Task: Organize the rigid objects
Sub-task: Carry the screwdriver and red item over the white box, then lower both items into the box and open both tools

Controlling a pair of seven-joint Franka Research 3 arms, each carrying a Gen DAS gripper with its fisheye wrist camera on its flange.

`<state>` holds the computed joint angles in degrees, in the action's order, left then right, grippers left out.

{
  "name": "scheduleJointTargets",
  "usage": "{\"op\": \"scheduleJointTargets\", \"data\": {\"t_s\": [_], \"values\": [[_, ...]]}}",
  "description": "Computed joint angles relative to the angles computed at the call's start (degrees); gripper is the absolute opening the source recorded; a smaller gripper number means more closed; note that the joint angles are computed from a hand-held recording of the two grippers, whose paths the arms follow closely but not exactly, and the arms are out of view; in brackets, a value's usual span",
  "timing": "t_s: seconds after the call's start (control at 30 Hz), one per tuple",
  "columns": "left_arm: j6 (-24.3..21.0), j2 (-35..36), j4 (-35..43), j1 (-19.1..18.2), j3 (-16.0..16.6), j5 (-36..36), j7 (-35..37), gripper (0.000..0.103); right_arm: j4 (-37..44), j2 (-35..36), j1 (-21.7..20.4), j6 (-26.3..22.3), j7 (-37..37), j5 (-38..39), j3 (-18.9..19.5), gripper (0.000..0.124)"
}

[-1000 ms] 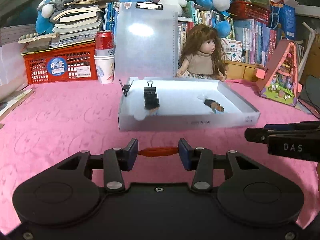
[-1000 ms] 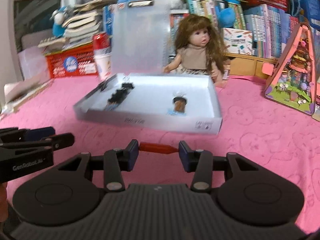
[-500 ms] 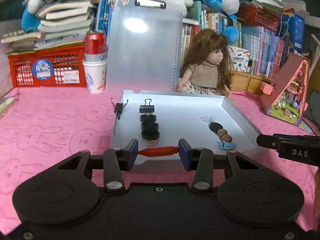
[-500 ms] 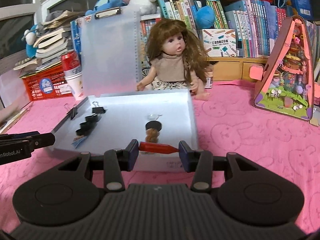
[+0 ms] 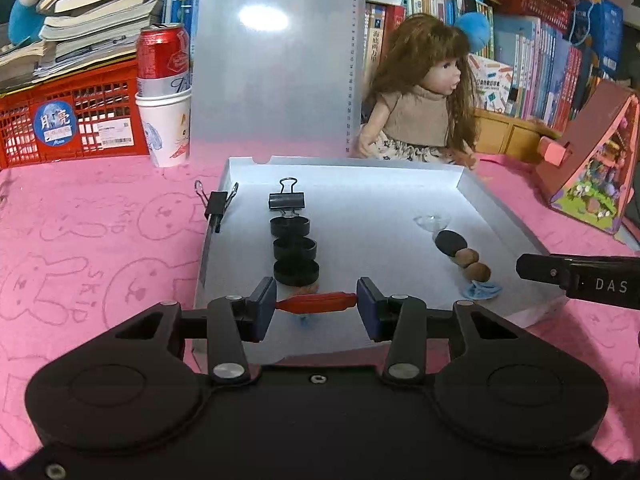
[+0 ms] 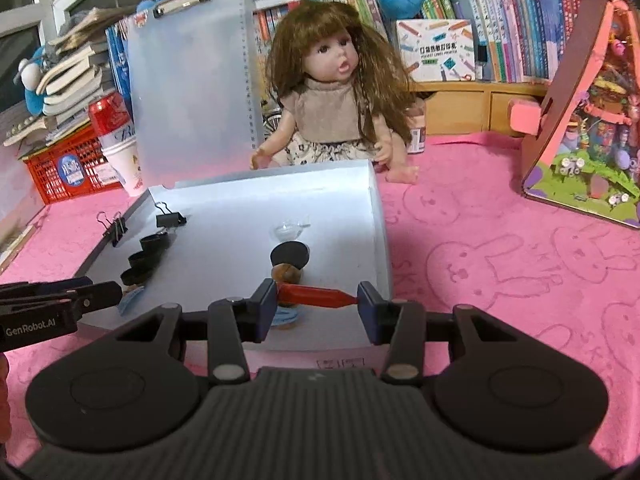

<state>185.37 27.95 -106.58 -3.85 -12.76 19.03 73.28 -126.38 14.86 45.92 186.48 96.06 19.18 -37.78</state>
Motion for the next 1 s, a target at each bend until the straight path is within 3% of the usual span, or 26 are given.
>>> {"op": "scheduleJointTargets", "data": {"t_s": [0.23, 0.47, 0.77, 0.87, 1.0], "values": [[-2.7, 2.9, 3.8, 0.3, -0.8, -0.8, 0.9, 0.042, 3.0, 1.2, -9.7, -2.8, 2.1, -2.3, 8.8, 0.049], [-2.5, 4.5, 6.1, -1.4, 1.0, -0.8, 0.8, 0.042, 5.2, 2.2, -17.8, -4.1, 4.6, -5.0, 16.2, 0.049], [-4.1, 7.2, 10.7, -4.6, 4.8, -0.9, -1.8, 0.042, 7.3, 3.7, -19.8, -4.9, 9.9, -9.8, 17.3, 0.05], [-4.8, 7.4, 10.6, -2.6, 2.5, -1.1, -1.0, 0.043, 7.0, 3.4, -21.9, -4.4, 9.8, -10.1, 19.4, 0.054], [-5.1, 7.1, 10.4, -4.1, 4.2, -0.7, -1.8, 0.046, 6.3, 2.7, -25.5, -3.0, 8.6, -8.5, 23.3, 0.064]]}}
